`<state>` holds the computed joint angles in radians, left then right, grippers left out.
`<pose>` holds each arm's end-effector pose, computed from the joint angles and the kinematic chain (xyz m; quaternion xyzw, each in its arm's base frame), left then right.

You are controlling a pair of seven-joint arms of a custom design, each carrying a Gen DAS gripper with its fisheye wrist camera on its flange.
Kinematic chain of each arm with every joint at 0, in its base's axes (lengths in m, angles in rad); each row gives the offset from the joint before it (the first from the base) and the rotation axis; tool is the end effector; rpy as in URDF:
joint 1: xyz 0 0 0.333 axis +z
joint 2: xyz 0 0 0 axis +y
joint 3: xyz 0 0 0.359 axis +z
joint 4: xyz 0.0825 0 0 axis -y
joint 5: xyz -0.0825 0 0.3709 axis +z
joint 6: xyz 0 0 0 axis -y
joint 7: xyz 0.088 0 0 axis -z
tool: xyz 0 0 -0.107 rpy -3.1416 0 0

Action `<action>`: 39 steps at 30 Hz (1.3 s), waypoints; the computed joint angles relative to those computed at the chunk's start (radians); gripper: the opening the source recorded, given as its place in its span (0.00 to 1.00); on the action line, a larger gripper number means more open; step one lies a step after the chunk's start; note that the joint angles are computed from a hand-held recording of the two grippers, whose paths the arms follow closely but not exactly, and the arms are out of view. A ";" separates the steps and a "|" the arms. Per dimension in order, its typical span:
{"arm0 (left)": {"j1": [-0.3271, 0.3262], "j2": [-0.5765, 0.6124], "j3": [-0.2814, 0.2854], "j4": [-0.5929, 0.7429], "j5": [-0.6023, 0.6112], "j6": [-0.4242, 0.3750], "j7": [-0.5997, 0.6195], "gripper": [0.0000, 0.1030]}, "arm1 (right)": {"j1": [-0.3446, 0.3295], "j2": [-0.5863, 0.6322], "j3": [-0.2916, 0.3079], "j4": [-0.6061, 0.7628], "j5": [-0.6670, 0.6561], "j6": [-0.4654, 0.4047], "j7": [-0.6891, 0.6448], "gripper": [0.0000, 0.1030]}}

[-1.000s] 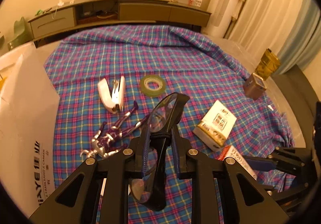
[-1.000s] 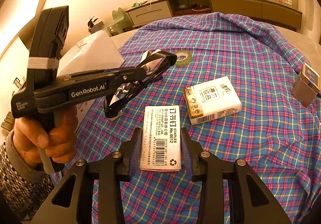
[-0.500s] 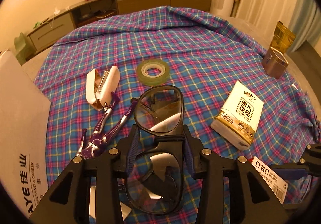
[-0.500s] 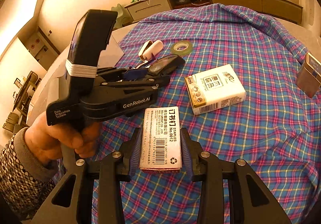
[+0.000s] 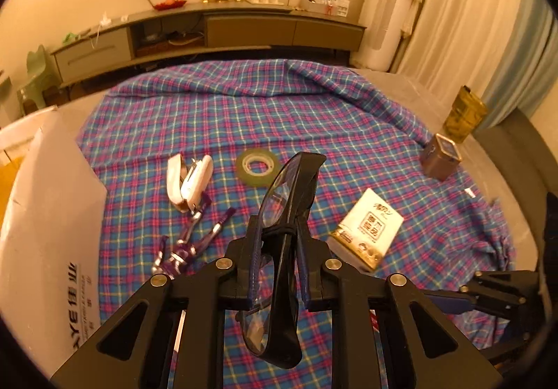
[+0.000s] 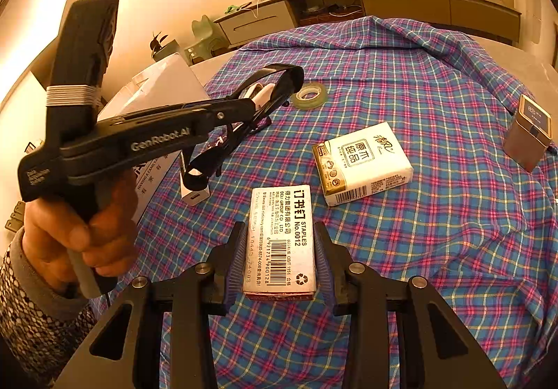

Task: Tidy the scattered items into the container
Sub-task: 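Carry the staples box and glasses with both tools over the white box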

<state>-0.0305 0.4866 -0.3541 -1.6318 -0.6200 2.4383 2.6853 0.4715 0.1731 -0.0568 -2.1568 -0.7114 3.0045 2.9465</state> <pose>0.6781 -0.2285 0.4330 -0.2580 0.9031 -0.3429 0.0147 0.5224 0.2834 0.4353 -0.5625 0.7493 -0.1285 0.3249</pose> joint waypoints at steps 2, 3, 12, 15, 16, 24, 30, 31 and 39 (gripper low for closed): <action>0.005 -0.003 0.000 0.006 -0.004 -0.022 -0.014 0.18 | 0.002 -0.001 -0.001 0.001 -0.003 0.001 0.003 0.38; 0.009 -0.006 -0.001 0.008 -0.011 -0.033 -0.017 0.18 | 0.005 -0.001 -0.004 0.002 -0.011 0.000 0.009 0.38; 0.062 -0.032 0.010 0.066 -0.127 -0.207 -0.033 0.18 | 0.025 -0.008 -0.035 0.006 -0.121 0.011 0.113 0.38; 0.078 -0.041 0.024 0.080 -0.155 -0.258 -0.036 0.18 | 0.024 -0.017 -0.038 0.012 -0.195 0.018 0.175 0.38; 0.080 -0.045 0.028 0.080 -0.162 -0.267 -0.033 0.18 | 0.022 -0.019 -0.035 0.016 -0.216 0.018 0.193 0.38; 0.108 -0.108 0.065 0.044 -0.226 -0.295 0.029 0.18 | 0.000 -0.010 0.009 0.075 -0.274 -0.005 0.215 0.38; 0.130 -0.139 0.091 0.036 -0.268 -0.318 0.066 0.18 | 0.013 -0.001 0.031 0.124 -0.289 -0.045 0.204 0.38; 0.135 -0.145 0.095 0.034 -0.276 -0.321 0.075 0.18 | 0.015 0.002 0.034 0.133 -0.288 -0.051 0.200 0.38; 0.171 -0.160 0.123 0.061 -0.336 -0.358 0.099 0.18 | 0.047 0.031 0.052 0.220 -0.269 -0.111 0.145 0.38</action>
<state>0.1405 0.3265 -0.2310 -1.5709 -0.9563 2.0799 2.7842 0.5181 0.2046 -0.0047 -1.9369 -0.9808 2.8932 3.0918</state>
